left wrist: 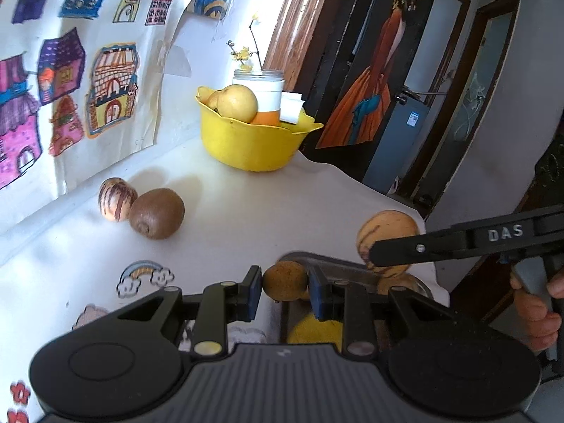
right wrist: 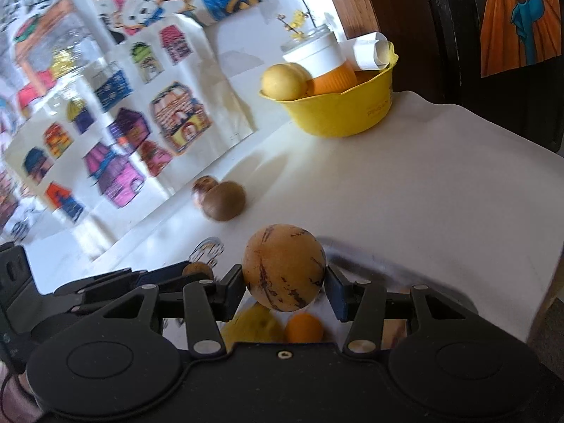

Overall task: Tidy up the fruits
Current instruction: 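Carry the tan fruit and pepino melon over the metal tray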

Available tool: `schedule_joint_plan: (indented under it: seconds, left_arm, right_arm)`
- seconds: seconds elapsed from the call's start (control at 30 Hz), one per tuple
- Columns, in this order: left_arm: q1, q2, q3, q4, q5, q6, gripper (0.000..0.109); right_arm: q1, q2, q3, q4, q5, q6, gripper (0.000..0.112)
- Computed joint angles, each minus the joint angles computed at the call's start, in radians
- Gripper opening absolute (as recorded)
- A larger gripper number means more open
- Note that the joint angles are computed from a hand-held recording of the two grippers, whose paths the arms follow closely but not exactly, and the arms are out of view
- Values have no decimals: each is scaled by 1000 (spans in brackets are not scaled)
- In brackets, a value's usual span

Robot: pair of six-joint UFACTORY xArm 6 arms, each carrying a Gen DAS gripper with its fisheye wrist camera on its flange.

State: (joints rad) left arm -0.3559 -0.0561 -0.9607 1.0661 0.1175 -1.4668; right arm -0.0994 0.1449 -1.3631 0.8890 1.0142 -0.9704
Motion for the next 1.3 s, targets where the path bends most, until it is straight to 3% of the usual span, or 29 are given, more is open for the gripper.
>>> schedule_joint_plan:
  seconds: [0.43,0.67,1.3]
  left_arm:
    - [-109,-117,136,64,47,-102,31]
    - [-145,-122,160,57,78,-77,31]
    - [-175,-70,144,29,134,20,31]
  right_arm:
    - [-116,-251,267,10,101,-114,51]
    - [-133,-315,379,2,53,-190,51]
    - [-108,-351,506,-23,-62,-317,51]
